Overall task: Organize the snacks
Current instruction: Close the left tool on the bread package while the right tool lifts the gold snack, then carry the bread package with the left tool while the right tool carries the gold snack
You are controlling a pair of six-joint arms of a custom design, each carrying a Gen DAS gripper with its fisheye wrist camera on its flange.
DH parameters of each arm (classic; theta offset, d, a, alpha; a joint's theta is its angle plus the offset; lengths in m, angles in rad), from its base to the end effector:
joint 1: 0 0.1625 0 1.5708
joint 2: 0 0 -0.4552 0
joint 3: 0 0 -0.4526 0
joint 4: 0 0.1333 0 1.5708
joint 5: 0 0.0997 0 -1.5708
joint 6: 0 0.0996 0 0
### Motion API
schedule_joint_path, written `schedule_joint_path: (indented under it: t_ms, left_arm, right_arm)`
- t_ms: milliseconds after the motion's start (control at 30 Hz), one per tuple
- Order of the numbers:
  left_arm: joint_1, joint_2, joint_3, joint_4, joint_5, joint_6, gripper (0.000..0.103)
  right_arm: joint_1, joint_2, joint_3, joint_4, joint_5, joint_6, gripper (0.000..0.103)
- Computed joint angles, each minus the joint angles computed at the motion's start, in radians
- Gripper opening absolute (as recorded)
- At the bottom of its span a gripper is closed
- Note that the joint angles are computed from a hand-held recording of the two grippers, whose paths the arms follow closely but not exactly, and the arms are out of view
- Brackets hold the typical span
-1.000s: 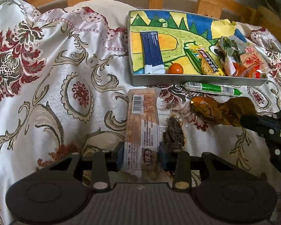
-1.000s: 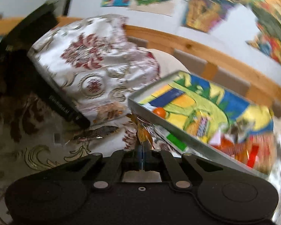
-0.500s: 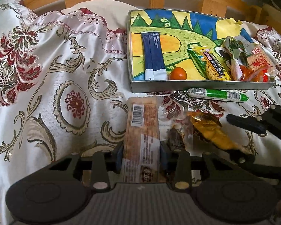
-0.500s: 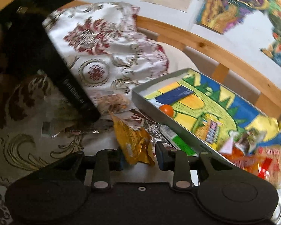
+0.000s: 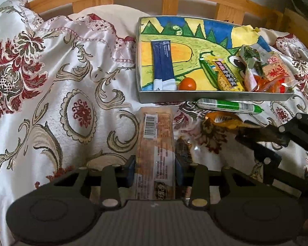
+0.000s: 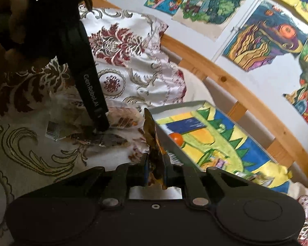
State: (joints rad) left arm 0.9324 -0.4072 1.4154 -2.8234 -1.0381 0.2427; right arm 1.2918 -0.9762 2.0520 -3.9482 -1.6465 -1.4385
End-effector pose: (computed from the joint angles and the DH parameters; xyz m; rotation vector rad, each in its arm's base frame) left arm -0.3153 -0.7335 -0.0992 1.0419 2.4167 -0.4578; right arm -0.0422 -0.6040 0.2110 1.0167 -1.6548 0.9102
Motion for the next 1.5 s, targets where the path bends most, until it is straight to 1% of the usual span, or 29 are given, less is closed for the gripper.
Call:
schedule_joint_path:
  t_ms: [100,267,400,567,733,867,1033,1200,1333,1500]
  left_arm:
    - [-0.006,-0.006,0.007,-0.011,-0.007,-0.015,0.041]
    - [-0.018,0.002,-0.010,-0.036,-0.010,-0.028,0.041]
    - [-0.027,0.030,-0.060,-0.048,-0.019,-0.052,0.041]
    - [-0.048,0.093,-0.152,-0.063,-0.032,-0.053,0.041]
    - [-0.072,0.182,-0.277,-0.048,-0.051,-0.056,0.041]
    - [-0.085,0.270,-0.412,-0.018,-0.064,-0.037,0.041]
    - [-0.095,0.385,-0.597,0.042,-0.077,-0.048,0.041]
    - [-0.099,0.490,-0.756,0.113,-0.064,-0.068,0.041]
    - [-0.095,0.542,-0.833,0.147,-0.063,-0.082,0.041]
    - [-0.093,0.574,-0.872,0.172,-0.073,-0.092,0.041]
  right_arm:
    - [-0.005,-0.018,0.009,-0.016,0.029,0.015,0.013]
    - [-0.010,-0.044,0.007,-0.026,0.065,0.071,0.013]
    - [-0.015,-0.062,-0.008,-0.040,0.084,0.123,0.013]
    - [-0.028,-0.088,-0.038,-0.063,0.092,0.198,0.013]
    - [-0.052,-0.110,-0.077,-0.084,0.092,0.275,0.013]
    - [-0.077,-0.128,-0.111,-0.084,0.080,0.362,0.013]
    - [-0.111,-0.158,-0.137,-0.036,0.069,0.490,0.013]
    - [-0.135,-0.164,-0.152,0.009,0.058,0.570,0.013]
    - [-0.147,-0.176,-0.159,0.063,0.064,0.672,0.013]
    - [-0.154,-0.182,-0.164,0.118,0.061,0.735,0.013]
